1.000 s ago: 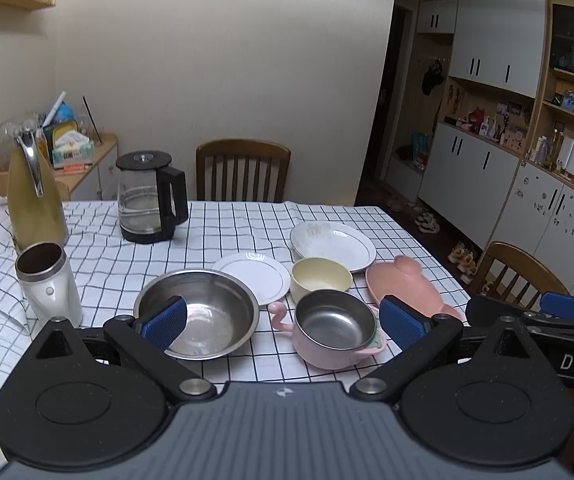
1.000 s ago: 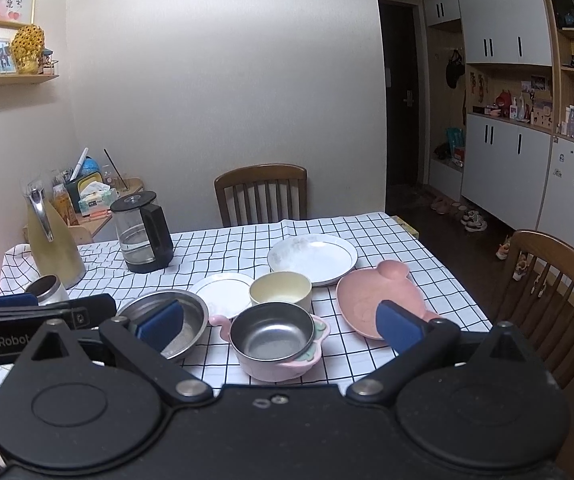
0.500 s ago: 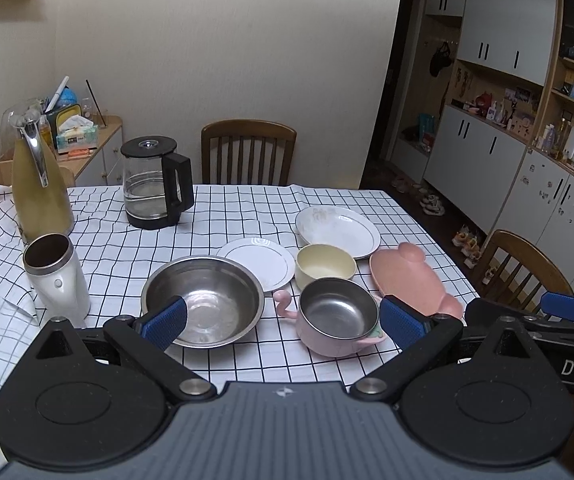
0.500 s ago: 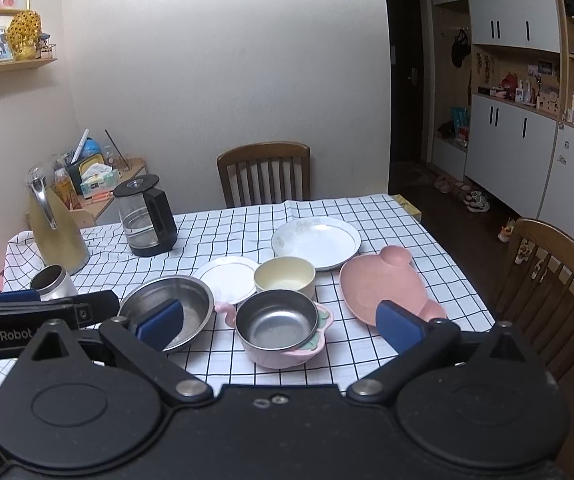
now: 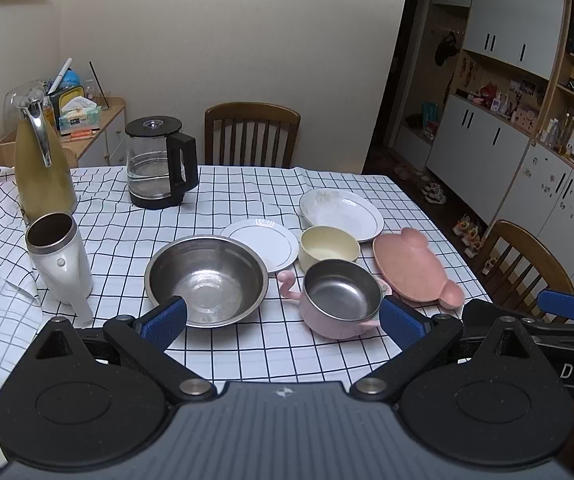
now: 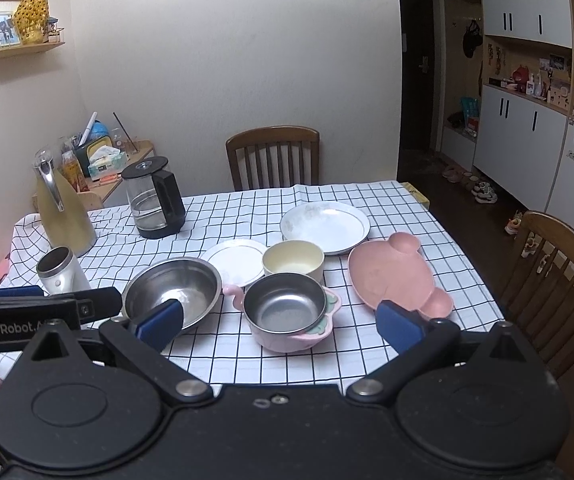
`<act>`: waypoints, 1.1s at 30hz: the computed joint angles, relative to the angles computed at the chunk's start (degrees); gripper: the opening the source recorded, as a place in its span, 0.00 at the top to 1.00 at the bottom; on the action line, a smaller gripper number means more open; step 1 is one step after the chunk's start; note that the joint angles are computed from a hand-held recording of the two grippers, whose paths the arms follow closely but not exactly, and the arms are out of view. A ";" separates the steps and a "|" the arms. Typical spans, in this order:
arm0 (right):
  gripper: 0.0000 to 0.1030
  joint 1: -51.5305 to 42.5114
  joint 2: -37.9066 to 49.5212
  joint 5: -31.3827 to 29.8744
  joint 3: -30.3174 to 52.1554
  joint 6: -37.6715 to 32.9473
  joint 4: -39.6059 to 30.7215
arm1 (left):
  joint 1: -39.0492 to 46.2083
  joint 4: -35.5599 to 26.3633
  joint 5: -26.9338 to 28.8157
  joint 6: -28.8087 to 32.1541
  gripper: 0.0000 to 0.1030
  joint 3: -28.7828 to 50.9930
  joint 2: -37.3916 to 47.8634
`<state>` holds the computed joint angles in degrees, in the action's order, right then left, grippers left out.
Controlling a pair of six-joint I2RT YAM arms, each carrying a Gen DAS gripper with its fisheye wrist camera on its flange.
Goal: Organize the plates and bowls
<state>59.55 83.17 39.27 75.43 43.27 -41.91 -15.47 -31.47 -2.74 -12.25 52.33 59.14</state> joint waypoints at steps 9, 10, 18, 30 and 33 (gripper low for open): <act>0.00 -0.69 0.60 -1.71 0.30 -1.04 0.64 | 0.23 0.73 0.01 0.22 0.00 -0.13 0.79; 0.00 -1.06 0.61 -2.01 0.36 -1.63 0.79 | 0.21 0.77 0.08 0.10 0.00 0.28 1.44; 0.00 -8.36 1.35 -7.62 0.85 -10.21 5.65 | -0.63 4.81 -1.45 -0.35 0.00 6.33 11.46; 0.00 -27.69 11.57 -24.31 9.33 -26.22 12.55 | -3.34 6.15 -3.94 -3.09 0.00 28.99 37.31; 0.01 -31.30 15.90 -27.46 13.48 -29.11 12.60 | -3.33 4.83 -3.79 -3.52 0.00 35.88 43.43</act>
